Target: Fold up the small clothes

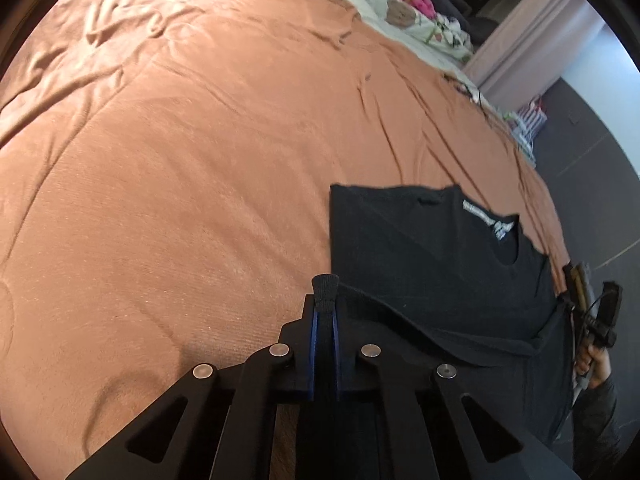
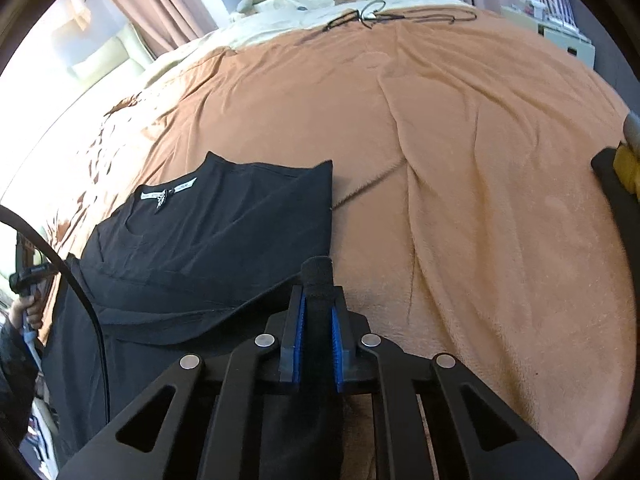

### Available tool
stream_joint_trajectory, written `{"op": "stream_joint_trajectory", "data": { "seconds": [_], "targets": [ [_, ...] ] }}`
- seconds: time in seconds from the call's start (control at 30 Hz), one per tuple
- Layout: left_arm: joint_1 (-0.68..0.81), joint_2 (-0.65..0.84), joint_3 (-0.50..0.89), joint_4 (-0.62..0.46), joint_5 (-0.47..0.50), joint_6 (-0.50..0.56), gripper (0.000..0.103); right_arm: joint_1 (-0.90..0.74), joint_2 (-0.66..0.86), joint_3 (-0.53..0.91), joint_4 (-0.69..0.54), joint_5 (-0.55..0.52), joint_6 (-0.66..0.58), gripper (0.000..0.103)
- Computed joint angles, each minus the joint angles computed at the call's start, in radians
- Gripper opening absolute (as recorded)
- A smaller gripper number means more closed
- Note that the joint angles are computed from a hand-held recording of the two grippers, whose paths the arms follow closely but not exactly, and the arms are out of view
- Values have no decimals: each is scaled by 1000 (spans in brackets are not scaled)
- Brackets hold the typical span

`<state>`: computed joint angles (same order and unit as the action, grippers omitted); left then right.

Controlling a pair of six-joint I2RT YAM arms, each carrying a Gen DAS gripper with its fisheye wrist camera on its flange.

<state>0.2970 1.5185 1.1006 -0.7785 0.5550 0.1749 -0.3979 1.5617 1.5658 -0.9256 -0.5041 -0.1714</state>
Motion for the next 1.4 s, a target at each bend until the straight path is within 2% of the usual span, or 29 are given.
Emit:
{"op": "stream_joint_trajectory", "data": {
  "seconds": [0.17,0.33,0.6,0.8,1.1,1.4],
  "targets": [
    [55,-43,0,-17,67,-5,6,-3,-71,-29,9,17,47,6],
    [116,-42,41,-53,188,-28,6,-20,-146,-40,16,2,93,6],
    [97,-91,120,-70,214,-86,5,-25,-236,-31,11,-1,142,6],
    [100,-104,171,-99,237,-74,5,-32,-287,-58,15,0,157,6],
    [58,-63,261,-105,206,-94,5,-42,-306,-66,42,0,171,6],
    [-37,81,297,-54,66,-122,6,45,-127,1,36,110,181,6]
  ]
}}
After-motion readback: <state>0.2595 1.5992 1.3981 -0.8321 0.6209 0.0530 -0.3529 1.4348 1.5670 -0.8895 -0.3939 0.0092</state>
